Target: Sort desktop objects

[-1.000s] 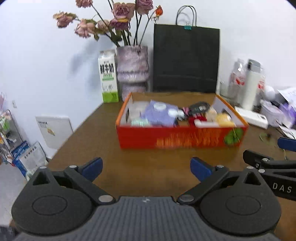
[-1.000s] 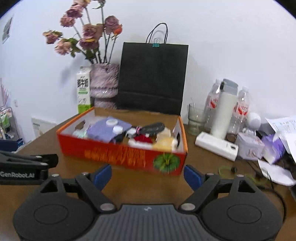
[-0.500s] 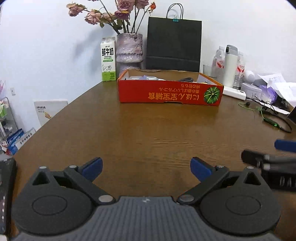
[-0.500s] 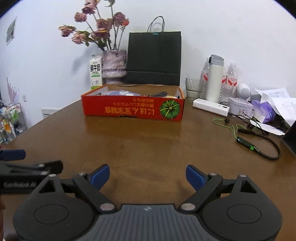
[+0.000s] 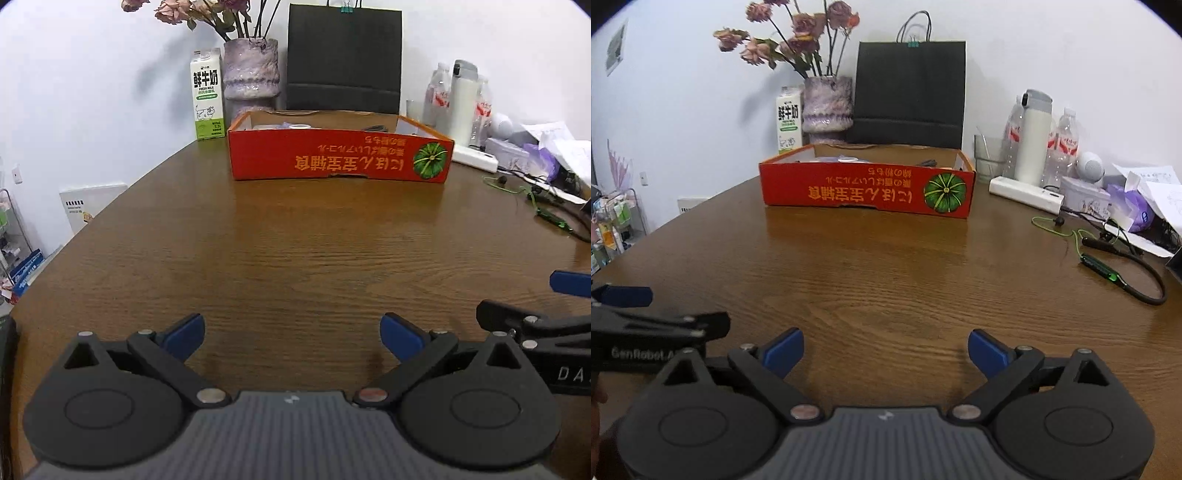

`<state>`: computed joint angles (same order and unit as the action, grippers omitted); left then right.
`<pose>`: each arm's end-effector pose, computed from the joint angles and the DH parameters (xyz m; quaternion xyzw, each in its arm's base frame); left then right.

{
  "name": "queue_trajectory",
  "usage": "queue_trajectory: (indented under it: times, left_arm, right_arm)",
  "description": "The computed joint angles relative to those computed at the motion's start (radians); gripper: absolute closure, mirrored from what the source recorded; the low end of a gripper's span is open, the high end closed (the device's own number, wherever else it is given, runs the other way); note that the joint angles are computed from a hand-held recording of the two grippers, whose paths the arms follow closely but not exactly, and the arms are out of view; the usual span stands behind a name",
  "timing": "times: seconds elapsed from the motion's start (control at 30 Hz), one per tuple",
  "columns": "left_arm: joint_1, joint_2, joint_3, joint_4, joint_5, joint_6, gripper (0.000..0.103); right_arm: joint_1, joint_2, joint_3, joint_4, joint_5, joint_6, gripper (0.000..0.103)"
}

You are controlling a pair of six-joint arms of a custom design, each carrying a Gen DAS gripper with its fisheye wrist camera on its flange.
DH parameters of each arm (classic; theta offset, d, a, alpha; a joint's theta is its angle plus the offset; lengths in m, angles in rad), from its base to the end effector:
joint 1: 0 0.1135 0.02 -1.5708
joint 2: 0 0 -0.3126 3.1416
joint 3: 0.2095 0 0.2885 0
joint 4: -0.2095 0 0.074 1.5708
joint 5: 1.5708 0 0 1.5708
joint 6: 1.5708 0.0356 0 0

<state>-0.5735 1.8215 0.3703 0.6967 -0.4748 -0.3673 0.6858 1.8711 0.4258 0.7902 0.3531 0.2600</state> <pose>0.2338 -0.1316 0.0709 -0.0010 0.8970 0.0176 0.4417 0.2342 0.1757 0.0742 -0.1107 0.8795 0.0579 0.4592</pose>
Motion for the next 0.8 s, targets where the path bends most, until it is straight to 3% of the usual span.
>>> queue_trajectory:
  times: [0.23,0.8]
  left_arm:
    - [0.072,0.038,0.076,-0.067,0.056,0.026,0.0]
    - [0.105,0.063,0.085,-0.033,0.096,0.038,0.0]
  right_arm:
    - [-0.065,0.058,0.129,-0.149,-0.105,0.009,0.0]
    - [-0.08,0.091,0.167,-0.152,-0.091,-0.004,0.0]
